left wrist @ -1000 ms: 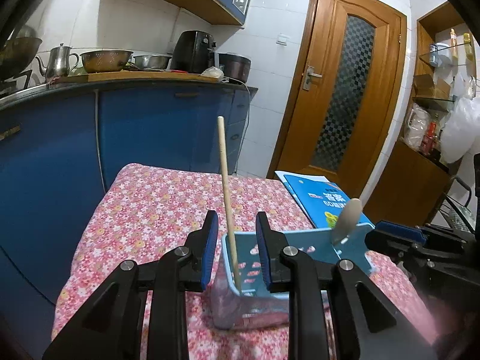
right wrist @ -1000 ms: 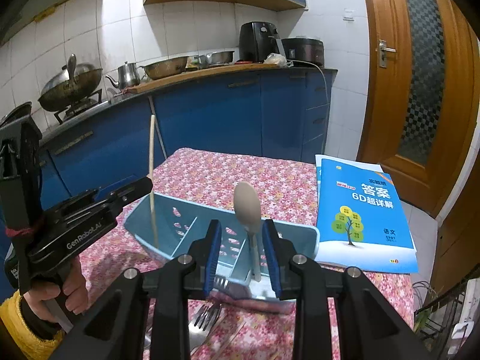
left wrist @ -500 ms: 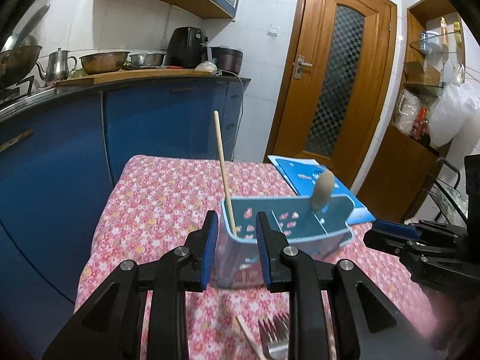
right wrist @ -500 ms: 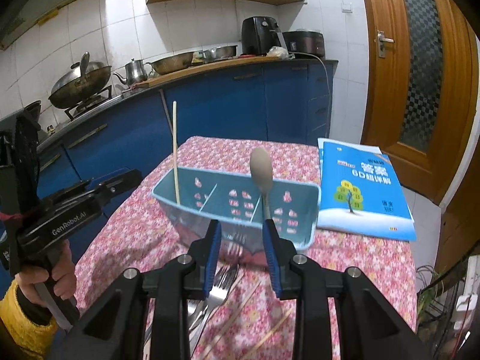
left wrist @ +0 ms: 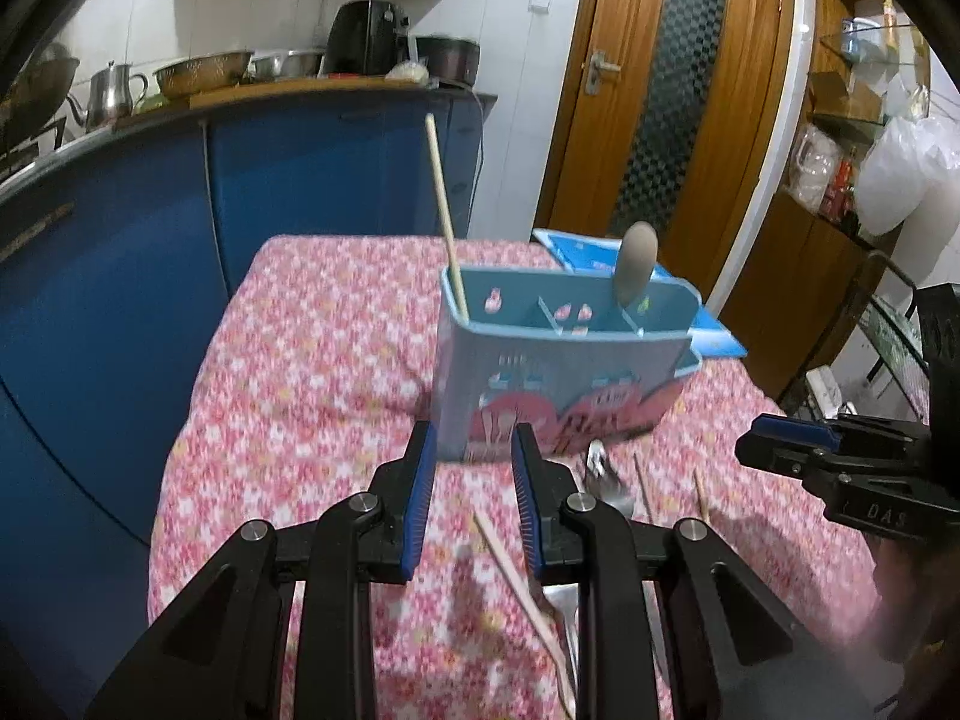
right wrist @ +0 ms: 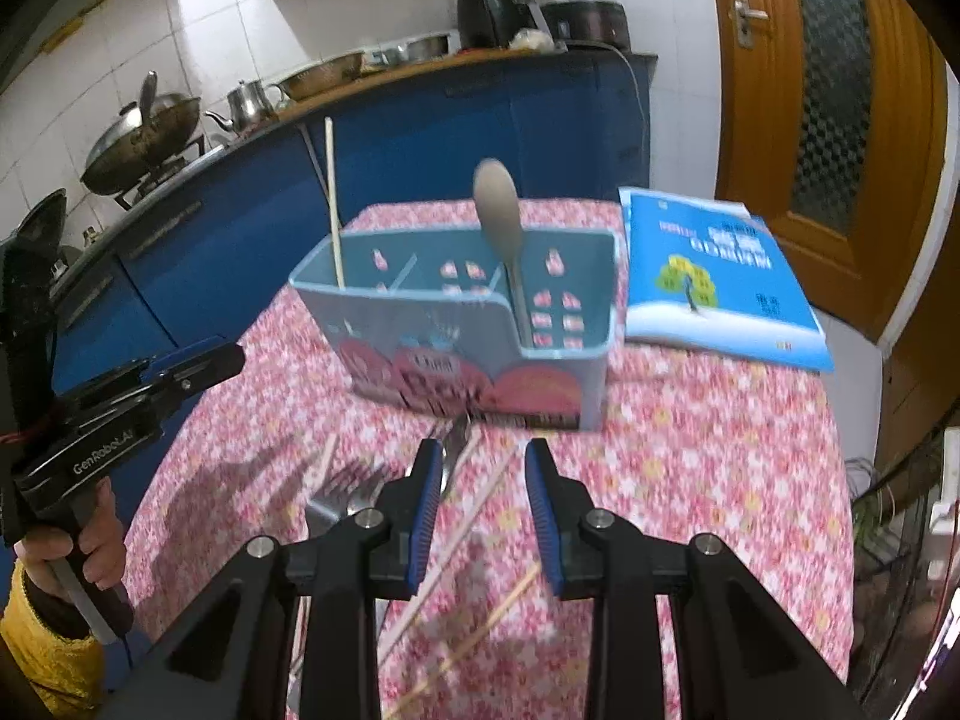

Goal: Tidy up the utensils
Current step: 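Grasp the white plastic fork with the left tool while the right tool grasps a wooden chopstick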

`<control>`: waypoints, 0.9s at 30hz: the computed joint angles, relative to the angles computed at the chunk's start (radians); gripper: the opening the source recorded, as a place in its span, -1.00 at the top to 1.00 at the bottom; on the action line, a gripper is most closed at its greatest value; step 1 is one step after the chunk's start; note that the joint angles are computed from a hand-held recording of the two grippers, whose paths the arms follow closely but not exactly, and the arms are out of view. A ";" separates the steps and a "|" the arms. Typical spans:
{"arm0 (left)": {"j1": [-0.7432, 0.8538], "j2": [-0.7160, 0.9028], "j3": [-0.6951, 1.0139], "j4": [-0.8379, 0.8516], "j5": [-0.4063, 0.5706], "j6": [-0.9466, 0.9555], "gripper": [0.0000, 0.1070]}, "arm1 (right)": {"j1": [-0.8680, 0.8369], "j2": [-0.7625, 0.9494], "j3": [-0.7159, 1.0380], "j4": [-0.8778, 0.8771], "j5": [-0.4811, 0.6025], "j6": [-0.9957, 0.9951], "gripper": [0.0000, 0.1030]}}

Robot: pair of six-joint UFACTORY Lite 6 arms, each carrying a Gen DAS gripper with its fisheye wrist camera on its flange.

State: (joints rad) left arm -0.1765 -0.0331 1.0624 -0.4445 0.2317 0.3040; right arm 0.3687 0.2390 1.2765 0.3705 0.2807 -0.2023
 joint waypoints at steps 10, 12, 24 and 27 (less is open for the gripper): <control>-0.007 0.027 -0.036 0.094 0.056 -0.102 0.53 | -0.029 0.020 -0.043 -0.001 0.059 0.037 0.39; -0.012 0.043 -0.035 0.098 0.074 -0.107 0.53 | -0.033 0.038 -0.037 -0.020 0.077 0.063 0.39; 0.017 0.225 0.074 -0.086 0.247 0.014 0.53 | -0.054 0.156 0.048 0.010 0.181 0.059 0.39; 0.006 0.254 0.103 -0.063 0.252 -0.017 0.53 | -0.061 0.195 0.090 0.005 0.219 0.070 0.39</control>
